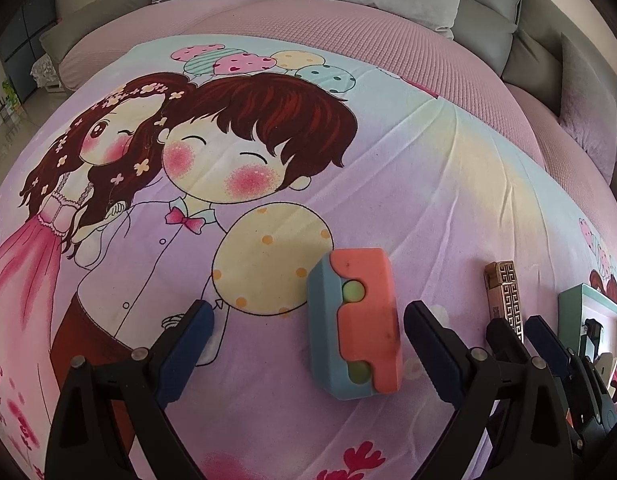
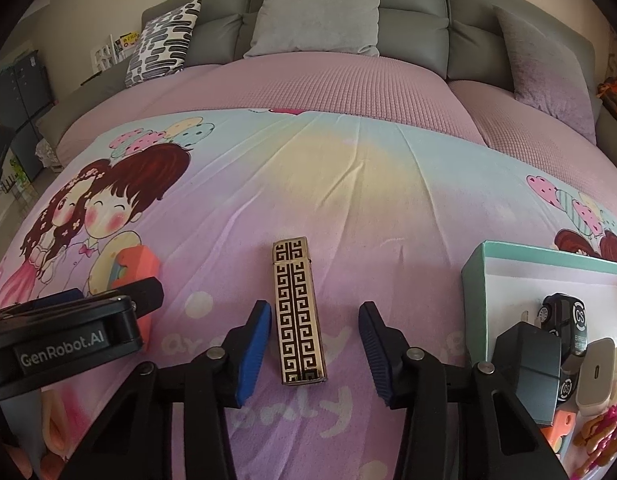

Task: Organize rigid objects
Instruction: 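Grasp the orange-and-blue toy knife with the left tool while the right tool grasps the gold patterned box, then carry the toy knife and gold box over the tray with both tools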

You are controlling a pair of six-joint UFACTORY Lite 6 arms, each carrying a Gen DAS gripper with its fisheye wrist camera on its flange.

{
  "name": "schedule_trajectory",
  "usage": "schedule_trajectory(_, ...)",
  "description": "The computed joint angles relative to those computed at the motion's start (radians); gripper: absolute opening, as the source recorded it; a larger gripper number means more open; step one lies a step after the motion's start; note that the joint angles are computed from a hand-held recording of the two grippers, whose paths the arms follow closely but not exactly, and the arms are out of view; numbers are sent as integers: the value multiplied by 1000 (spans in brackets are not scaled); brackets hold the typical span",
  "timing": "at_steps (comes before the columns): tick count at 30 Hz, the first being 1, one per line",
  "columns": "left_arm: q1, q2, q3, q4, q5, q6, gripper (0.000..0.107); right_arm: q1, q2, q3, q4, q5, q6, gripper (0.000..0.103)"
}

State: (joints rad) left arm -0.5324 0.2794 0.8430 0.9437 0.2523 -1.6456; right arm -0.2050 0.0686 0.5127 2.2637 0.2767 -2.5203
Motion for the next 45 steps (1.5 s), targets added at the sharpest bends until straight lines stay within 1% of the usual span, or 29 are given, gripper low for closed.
schedule_trajectory(5,-17,28,32,13,-20,0,96,-6,14,5,-19,15,23,41)
schedule_trajectory(7,-27,44,52,1,-18,20,94,-5,16,6,-23,18,29,40)
schedule_trajectory(9,-36,63,75,-15,-7,51,85,3,20,6,7,13,3,40)
schedule_trajectory(11,-43,73,90,-23,-2,74,79,10,25,8,33,10,-20,40)
schedule_trajectory(15,-41,79,100,-37,-26,111,69,19,28,7,73,6,-56,40)
schedule_trajectory(16,-42,78,99,-32,-28,109,66,20,27,6,81,5,-63,39)
schedule_trajectory(17,-42,78,100,-27,-32,106,60,23,27,5,89,4,-71,38)
schedule_trajectory(18,-39,74,95,-13,-40,95,52,23,26,5,79,6,-61,34)
schedule_trajectory(19,-35,73,93,2,-46,80,47,19,24,5,49,9,-33,28)
schedule_trajectory(20,-29,64,81,25,-62,57,44,14,22,3,24,13,-10,25)
schedule_trajectory(21,-23,35,47,68,-85,9,44,13,19,3,15,12,-1,24)
schedule_trajectory(24,-8,4,15,206,-136,-139,44,2,4,-4,-35,18,42,22)
schedule_trajectory(27,-11,-51,-18,366,-147,-302,44,-28,-53,-24,-112,30,125,22)
schedule_trajectory(29,-19,-100,-39,447,-141,-385,44,-63,-116,-40,-221,44,231,22)
schedule_trajectory(31,-33,-141,-50,437,-125,-376,44,-101,-187,-57,-321,59,327,22)
schedule_trajectory(36,-91,-229,-48,348,-73,-276,44,-237,-368,-81,-603,111,581,22)
schedule_trajectory(39,-145,-260,-28,310,-29,-230,44,-325,-448,-76,-718,129,661,22)
schedule_trajectory(42,-199,-245,21,279,-12,-188,44,-412,-469,-52,-796,131,700,22)
schedule_trajectory(45,-252,-197,87,253,-14,-150,44,-501,-436,-6,-867,148,745,22)
